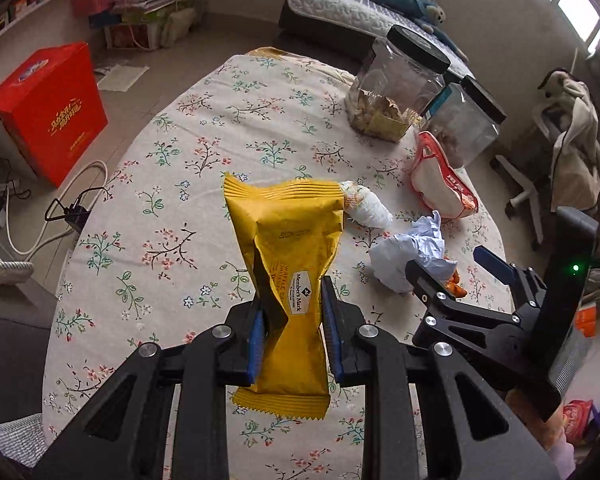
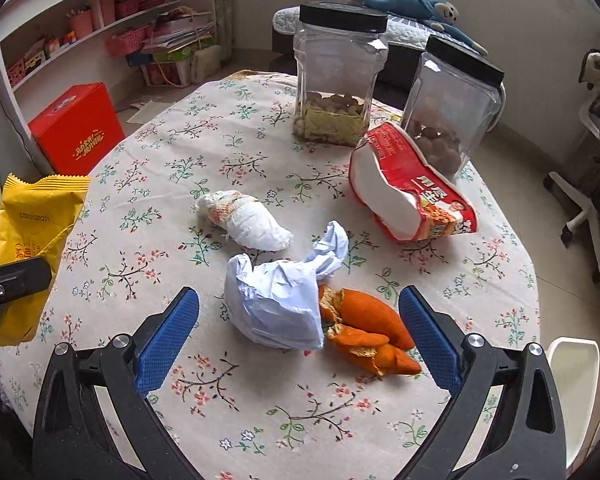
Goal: Collect trash
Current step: 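Lift the yellow packet with the left tool while the right tool grasps the crumpled blue bag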
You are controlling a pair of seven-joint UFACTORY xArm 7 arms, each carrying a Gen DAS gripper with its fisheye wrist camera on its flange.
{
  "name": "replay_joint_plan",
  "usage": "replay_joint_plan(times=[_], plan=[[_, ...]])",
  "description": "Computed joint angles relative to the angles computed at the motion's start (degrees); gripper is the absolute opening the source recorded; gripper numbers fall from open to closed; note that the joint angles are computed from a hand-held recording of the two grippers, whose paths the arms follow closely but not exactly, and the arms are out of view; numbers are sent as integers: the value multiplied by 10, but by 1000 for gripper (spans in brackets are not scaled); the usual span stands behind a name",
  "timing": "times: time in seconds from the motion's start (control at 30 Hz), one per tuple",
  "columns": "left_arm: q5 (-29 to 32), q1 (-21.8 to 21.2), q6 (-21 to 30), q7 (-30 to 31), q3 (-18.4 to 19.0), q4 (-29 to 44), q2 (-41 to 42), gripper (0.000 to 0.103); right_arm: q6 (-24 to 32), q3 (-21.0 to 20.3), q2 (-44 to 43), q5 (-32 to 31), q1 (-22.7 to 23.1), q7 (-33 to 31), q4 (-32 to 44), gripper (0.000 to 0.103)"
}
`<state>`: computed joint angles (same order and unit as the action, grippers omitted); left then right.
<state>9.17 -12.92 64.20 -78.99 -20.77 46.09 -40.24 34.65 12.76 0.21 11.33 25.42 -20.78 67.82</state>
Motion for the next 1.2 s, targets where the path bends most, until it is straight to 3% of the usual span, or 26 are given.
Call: replay_joint_plan(times=[0.07,0.1,0.13,0.2,0.33,0.7,0.87,1.2], plan=[[11,2,11,1,-6,3,-2,25,14,4,16,-3,5,9,12,73],[18,4,17,3,-9,5,-2,25,24,6,23,-9,7,11,19,49],[26,6,24,6,-12,10,-2,25,31,7,29,-24,10,20,22,48],[43,11,37,12,-17,15,-3,25,20,9,25,-23,12,27,17,46],[71,19,55,15,-27,22,-6,25,40,8,23,47,6,8,38,45],[110,46,48,-25,-48,30,-25,25,5,-20,-45,208,-12,-70,45,46],[129,60,42,-51,-65,41,-24,25,-52,-30,-72,216,-13,-80,20,47],[170,69,42,-80,-94,84,21,26,-77,-55,-98,229,-14,-109,-4,48]])
